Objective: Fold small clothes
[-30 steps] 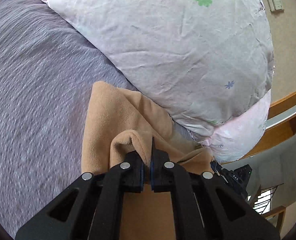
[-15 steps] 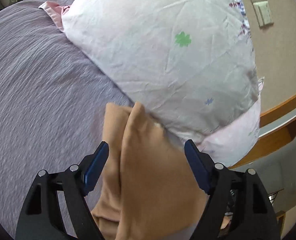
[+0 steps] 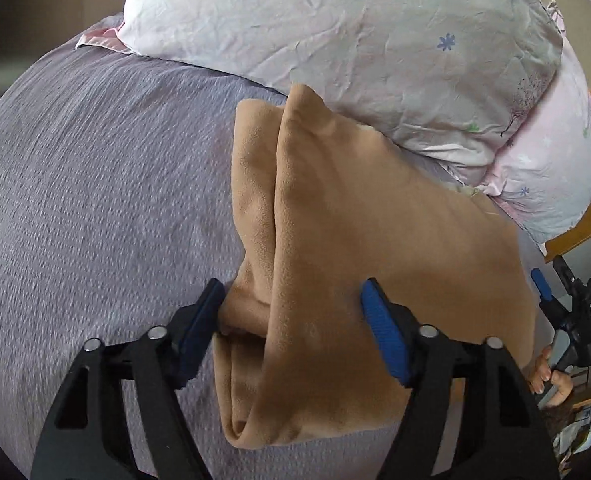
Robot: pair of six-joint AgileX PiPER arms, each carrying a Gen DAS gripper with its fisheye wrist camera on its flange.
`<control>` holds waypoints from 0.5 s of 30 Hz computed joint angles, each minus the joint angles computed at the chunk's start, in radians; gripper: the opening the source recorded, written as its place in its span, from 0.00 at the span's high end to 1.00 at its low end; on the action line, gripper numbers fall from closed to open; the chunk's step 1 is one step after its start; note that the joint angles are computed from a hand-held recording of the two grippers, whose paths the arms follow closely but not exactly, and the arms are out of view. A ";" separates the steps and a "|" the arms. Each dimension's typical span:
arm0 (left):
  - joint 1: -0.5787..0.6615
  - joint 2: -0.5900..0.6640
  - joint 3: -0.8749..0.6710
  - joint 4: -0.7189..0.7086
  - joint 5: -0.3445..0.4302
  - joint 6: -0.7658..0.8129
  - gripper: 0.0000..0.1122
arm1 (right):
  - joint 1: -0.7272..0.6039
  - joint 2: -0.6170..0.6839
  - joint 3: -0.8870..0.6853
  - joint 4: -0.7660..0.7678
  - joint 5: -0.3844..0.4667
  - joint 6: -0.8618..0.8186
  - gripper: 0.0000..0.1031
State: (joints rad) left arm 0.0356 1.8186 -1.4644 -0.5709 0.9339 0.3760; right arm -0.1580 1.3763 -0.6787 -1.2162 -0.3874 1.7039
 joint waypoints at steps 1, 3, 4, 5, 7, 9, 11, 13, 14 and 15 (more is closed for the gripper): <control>-0.007 0.029 -0.029 -0.035 0.036 -0.028 0.80 | 0.012 0.022 -0.003 0.065 -0.003 -0.053 0.16; 0.046 0.064 -0.026 -0.180 0.114 0.003 0.80 | 0.016 0.048 0.007 0.183 -0.020 -0.152 0.16; 0.058 0.071 -0.027 -0.212 0.129 0.021 0.81 | -0.009 0.039 0.021 0.181 -0.046 -0.143 0.16; 0.074 0.070 -0.025 -0.255 0.148 0.042 0.81 | -0.017 0.049 0.029 0.215 -0.065 -0.165 0.16; 0.101 0.063 -0.027 -0.394 0.206 0.079 0.82 | -0.070 0.055 0.049 0.226 -0.128 -0.145 0.16; 0.080 0.027 -0.039 -0.476 0.230 0.100 0.82 | -0.113 0.063 0.061 0.228 -0.175 -0.121 0.16; 0.014 0.003 -0.069 -0.524 0.236 0.105 0.82 | -0.153 0.048 0.082 0.233 -0.203 -0.115 0.16; -0.100 0.006 -0.117 -0.565 0.217 0.101 0.82 | -0.169 0.025 0.094 0.250 -0.185 -0.140 0.16; -0.155 0.023 -0.145 -0.579 0.207 0.101 0.82 | -0.170 0.016 0.100 0.283 -0.162 -0.174 0.16; -0.225 0.050 -0.181 -0.586 0.195 0.095 0.82 | -0.173 0.012 0.104 0.301 -0.147 -0.193 0.16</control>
State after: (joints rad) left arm -0.1897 1.8685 -1.6456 -1.1566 1.1286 0.4711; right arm -0.3313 1.3879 -0.5752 -0.9152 -0.5346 1.5112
